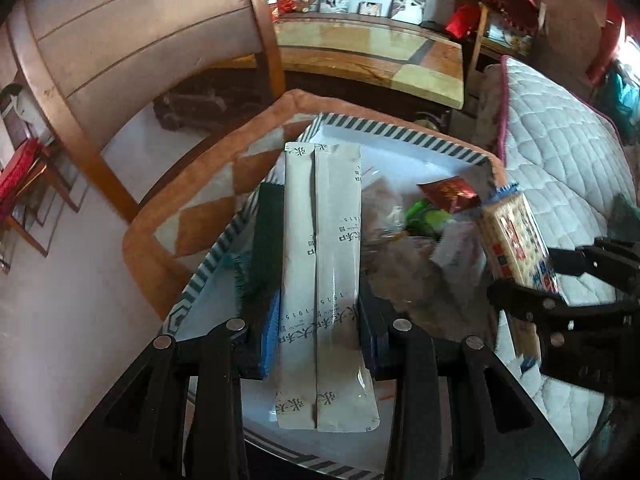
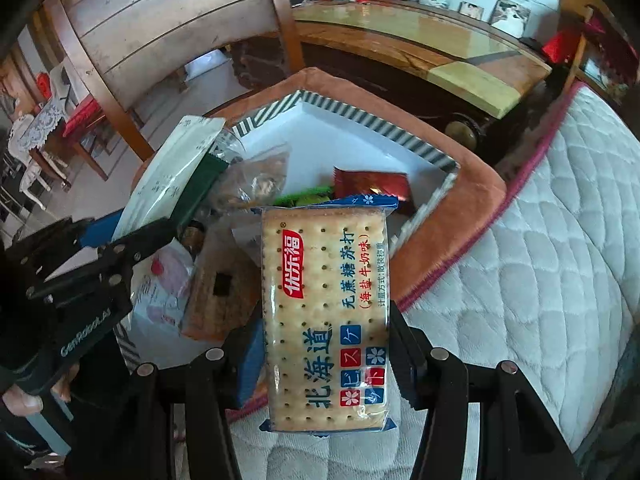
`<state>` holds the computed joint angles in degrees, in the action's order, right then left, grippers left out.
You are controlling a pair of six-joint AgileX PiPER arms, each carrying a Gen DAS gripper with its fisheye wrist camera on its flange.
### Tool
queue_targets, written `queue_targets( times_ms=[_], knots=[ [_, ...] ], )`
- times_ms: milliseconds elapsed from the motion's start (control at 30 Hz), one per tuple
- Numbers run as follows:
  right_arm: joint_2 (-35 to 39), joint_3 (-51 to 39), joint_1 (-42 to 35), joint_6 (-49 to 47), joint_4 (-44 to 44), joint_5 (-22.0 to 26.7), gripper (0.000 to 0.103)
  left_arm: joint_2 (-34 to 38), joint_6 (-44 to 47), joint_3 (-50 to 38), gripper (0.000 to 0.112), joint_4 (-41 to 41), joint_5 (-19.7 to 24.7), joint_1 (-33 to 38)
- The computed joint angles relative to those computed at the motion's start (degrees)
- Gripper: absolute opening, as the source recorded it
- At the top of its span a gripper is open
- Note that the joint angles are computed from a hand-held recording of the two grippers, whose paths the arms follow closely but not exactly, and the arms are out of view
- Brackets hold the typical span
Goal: Organize snacks
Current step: 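Carry both snacks over the white tray and open both tools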
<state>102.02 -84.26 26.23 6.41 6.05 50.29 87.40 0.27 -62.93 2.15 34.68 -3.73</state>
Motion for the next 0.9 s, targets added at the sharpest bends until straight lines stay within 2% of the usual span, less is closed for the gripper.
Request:
queue_targets(
  times_ms=[467,567,667,767,900],
  knots=[
    [21.7,-29.8,0.1,-2.4,2.1,10.4,0.053,4.8,-4.5,-2.5,0.033,3.0,-0.7,0.4],
    [24.5,-33.5,-0.7,-3.0,4.1,11.6,0.053,6.1,-4.8,-3.6,0.034,3.1,0.3,0.0],
    [22.1,-29.2,-1.6,-3.2,6.5,8.4,0.054,6.5,-6.0,-3.4,0.034,4.0,0.2,-0.8],
    [16.4,-20.0,-2.2,-3.7,9.2,2.6,0.057,5.4,-6.1,-1.8,0.037,3.9,-1.8,-1.2],
    [9.6,-10.9,-1.3,-3.1,8.2,-2.8,0.057,4.3,-5.6,-1.5,0.037,2.9,-0.4,-1.4]
  ],
)
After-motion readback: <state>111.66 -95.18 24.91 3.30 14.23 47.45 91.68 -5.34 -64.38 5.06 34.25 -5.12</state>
